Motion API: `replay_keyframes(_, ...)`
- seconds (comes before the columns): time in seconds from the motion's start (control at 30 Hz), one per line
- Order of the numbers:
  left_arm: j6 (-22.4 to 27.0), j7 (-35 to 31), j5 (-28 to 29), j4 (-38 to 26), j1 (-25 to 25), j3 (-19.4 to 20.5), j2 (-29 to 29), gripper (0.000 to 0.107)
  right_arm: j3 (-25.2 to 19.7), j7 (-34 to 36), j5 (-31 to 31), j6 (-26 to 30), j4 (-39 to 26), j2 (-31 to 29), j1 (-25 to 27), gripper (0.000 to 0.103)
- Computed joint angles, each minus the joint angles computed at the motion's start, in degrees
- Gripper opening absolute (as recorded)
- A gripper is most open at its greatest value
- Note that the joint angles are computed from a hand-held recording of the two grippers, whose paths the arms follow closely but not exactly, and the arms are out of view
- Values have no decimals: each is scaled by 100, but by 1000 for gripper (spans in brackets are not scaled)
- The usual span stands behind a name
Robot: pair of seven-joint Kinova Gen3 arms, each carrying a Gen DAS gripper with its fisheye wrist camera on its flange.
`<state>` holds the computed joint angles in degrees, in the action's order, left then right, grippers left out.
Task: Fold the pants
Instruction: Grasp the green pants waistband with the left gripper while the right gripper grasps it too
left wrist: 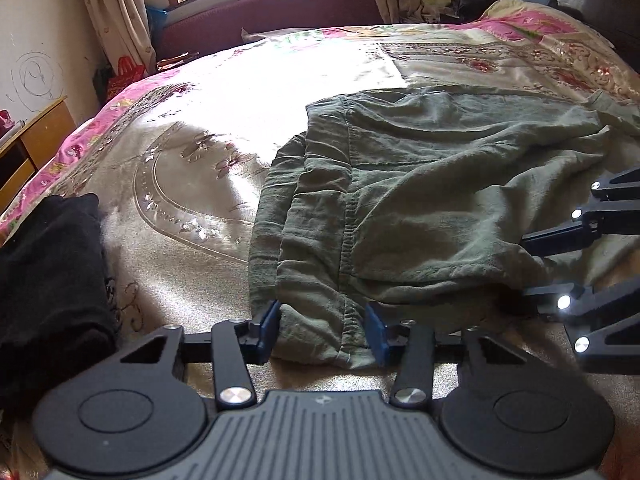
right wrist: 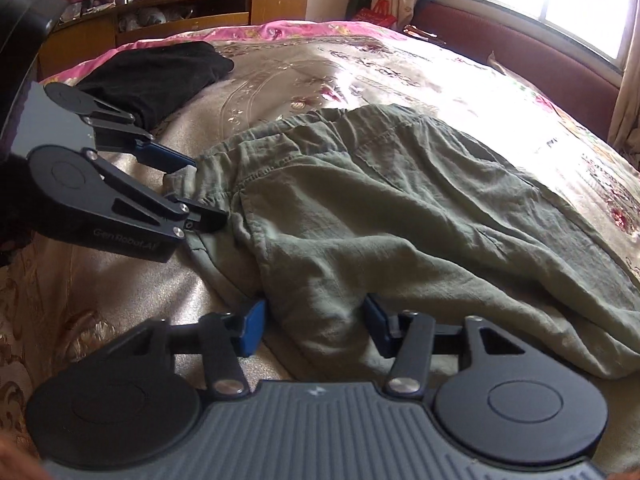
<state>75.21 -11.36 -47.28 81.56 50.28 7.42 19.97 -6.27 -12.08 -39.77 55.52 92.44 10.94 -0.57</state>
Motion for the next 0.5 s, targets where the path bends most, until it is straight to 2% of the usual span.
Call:
replay_keyframes(0.07, -188, -60, 19, 140, -58, 25, -112, 48, 11, -220, 98, -92, 62, -88, -82, 24)
replay_keyframes(0.13, -282, -53, 37, 278, -95, 55, -232, 44, 16, -361, 181, -137, 142, -196, -147, 18)
replay_keyframes(0.2, -254, 40, 42, 391, -95, 96, -359, 39, 27, -403, 176, 84, 110, -249, -155, 15)
replay_keyframes(0.3, -34, 234, 28, 528, -50, 205, -521, 37, 16, -355, 156, 243, 188, -392, -239, 14)
replay_keyframes(0.5, 967, 546, 101, 675, 97, 499, -715, 37, 15, -260, -287, 683, 406, -544, -418, 14)
